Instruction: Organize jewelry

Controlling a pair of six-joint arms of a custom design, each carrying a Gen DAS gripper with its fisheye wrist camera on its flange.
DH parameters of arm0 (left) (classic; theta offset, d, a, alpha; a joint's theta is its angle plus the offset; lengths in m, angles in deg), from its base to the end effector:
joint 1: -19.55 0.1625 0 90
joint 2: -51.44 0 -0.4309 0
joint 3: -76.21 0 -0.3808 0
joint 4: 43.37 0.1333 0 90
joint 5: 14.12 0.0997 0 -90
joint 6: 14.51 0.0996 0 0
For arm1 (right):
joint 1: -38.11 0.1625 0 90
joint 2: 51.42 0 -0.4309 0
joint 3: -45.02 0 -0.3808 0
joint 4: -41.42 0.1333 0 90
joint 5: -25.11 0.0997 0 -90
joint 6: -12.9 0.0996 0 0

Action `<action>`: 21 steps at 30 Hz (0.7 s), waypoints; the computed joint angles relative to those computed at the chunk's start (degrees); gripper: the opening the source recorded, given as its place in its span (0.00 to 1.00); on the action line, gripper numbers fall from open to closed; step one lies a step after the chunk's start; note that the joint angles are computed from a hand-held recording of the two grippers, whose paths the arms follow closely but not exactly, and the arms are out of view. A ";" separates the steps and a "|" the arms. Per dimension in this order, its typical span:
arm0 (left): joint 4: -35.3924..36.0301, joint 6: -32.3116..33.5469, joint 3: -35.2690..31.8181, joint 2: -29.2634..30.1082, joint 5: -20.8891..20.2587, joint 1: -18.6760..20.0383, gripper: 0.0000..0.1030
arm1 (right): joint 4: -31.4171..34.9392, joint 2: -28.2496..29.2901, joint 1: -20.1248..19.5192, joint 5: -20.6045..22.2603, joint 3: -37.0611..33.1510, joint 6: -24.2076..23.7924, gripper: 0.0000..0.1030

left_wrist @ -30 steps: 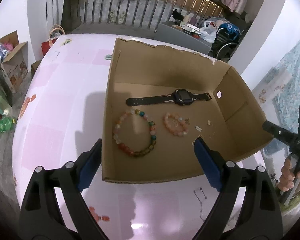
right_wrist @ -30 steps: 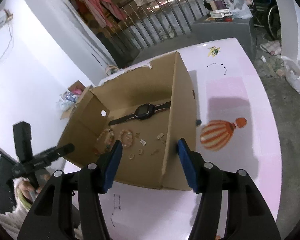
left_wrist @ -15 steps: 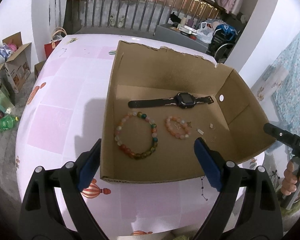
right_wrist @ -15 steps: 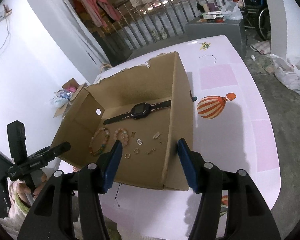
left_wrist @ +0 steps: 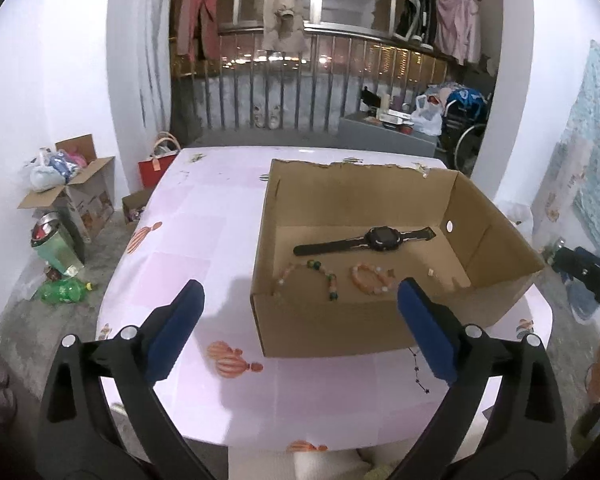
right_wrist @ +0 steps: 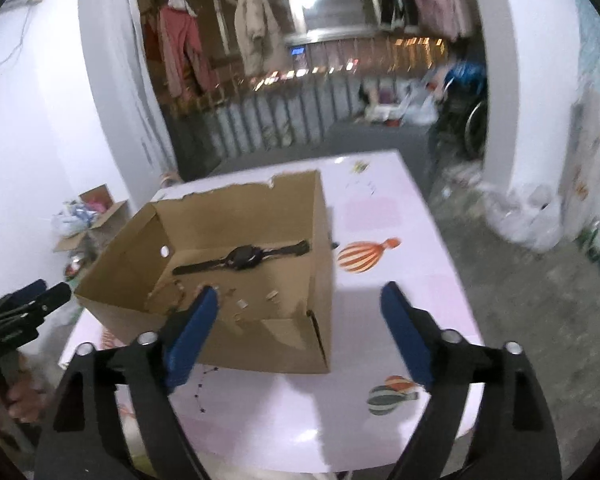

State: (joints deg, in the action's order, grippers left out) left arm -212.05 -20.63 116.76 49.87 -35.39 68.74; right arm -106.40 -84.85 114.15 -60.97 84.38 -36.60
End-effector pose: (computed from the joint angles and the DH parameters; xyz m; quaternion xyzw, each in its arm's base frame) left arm -0.3691 -0.7734 -0.0294 0.0485 0.7982 -0.4685 0.3754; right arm -0.0759 -0.8860 0.3777 0.2885 -0.8512 0.3881 0.2038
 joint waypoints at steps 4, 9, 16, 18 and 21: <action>0.22 -1.02 0.46 0.47 2.24 -0.62 0.92 | -12.01 -3.30 -0.28 1.79 9.45 -1.64 0.94; 3.09 -5.31 2.34 -0.42 3.33 -1.07 0.92 | -18.59 -5.37 0.09 0.80 15.63 -3.68 0.94; 3.34 -7.44 5.16 -1.38 8.70 -1.98 0.92 | -19.71 -6.39 1.07 -2.50 18.35 -2.65 0.94; 1.71 -7.07 5.78 -1.49 10.09 -2.27 0.92 | -18.78 -6.51 1.57 -4.11 18.25 -2.24 0.94; -1.62 -4.36 4.79 -0.89 11.86 -2.62 0.92 | -18.76 -6.89 1.90 -5.08 18.76 -1.30 0.94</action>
State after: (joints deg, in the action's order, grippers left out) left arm -213.67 -24.99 121.55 48.97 -23.53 66.13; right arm -125.17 -91.74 116.05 -66.05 103.13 -37.89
